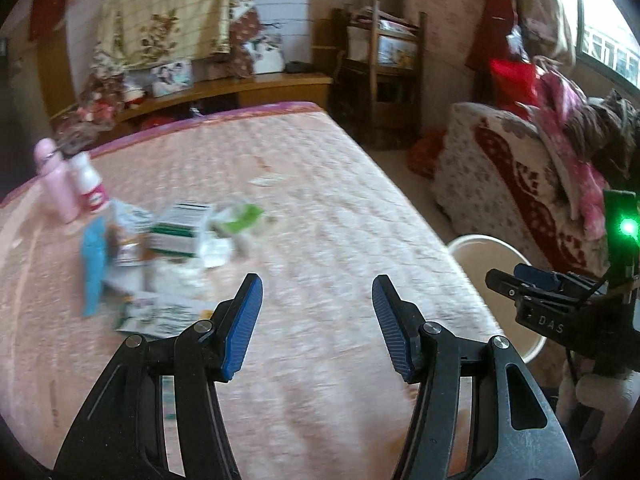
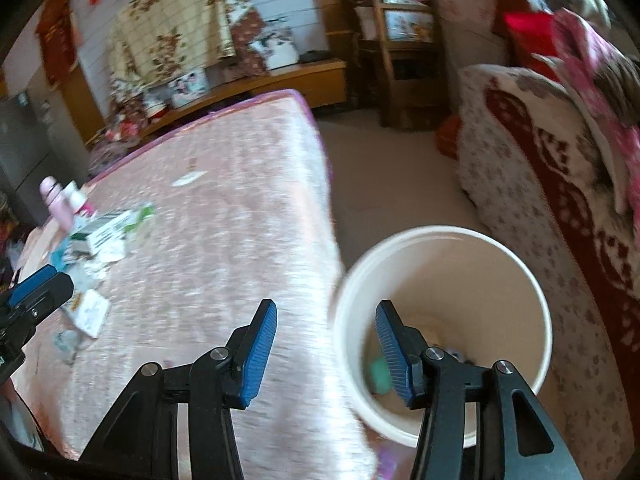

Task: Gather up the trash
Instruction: 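Move both tools back to the pile toward the milk carton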

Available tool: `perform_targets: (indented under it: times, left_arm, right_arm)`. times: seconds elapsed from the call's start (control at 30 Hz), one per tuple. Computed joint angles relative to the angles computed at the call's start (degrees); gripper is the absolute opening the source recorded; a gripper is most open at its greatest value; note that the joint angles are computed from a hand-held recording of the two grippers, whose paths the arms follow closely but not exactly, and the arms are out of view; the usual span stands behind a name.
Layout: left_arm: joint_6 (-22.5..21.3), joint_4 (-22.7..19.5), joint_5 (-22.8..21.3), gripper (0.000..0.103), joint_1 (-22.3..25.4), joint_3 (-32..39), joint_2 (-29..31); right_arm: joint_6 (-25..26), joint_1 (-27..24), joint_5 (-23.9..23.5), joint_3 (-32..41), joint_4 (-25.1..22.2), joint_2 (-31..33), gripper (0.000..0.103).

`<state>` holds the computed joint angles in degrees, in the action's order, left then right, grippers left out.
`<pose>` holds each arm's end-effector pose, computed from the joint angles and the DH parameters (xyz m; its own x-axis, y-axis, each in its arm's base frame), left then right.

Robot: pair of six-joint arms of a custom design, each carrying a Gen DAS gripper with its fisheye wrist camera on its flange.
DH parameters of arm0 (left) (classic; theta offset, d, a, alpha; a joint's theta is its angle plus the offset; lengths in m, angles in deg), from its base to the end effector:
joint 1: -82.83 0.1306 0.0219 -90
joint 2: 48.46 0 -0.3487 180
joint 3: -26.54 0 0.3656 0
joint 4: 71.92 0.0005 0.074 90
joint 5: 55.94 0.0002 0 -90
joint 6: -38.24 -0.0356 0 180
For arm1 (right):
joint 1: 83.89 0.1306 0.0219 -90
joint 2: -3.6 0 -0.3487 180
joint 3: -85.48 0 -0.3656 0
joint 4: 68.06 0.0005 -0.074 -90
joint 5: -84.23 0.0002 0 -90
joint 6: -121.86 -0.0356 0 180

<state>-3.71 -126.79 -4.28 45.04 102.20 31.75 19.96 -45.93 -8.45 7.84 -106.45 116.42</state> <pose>0.3125 -0.2150 0.3574 -0.6268 -0.2522 -0.7373 -0.3514 0.9360 -0.0214 0.4634 0.3630 0.3030 -0.7126 -0.2947 -0.6366 -0.5026 0.8476 0.1701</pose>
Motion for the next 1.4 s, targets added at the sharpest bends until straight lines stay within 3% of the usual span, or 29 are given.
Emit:
perform_targets:
  times: [0.17, 0.53, 1.07, 1.2, 1.4]
  left_arm:
    - [2.73, -3.73, -3.00, 0.056, 0.98, -3.91, -5.96]
    - [6.63, -9.69, -5.59, 0.056, 4.10, -9.96, -15.17]
    - [8.91, -12.98, -6.19, 0.056, 6.60, -14.72, -22.59]
    - [8.14, -12.20, -4.17, 0.056, 8.55, -16.22, -25.05]
    - [4.32, -10.00, 4.18, 0.056, 15.66, -20.66, -31.96]
  right_arm:
    - [0.71, 3.71, 0.01, 3.26, -0.40, 1.34, 0.063]
    - [2.40, 10.07, -0.27, 10.59, -3.86, 5.51, 0.063]
    - [4.55, 14.85, 0.29, 17.32, -8.23, 9.68, 0.064]
    - [4.82, 15.47, -0.33, 18.22, -9.04, 10.34, 0.065]
    - [6.91, 16.41, -4.57, 21.58, -11.98, 12.89, 0.069]
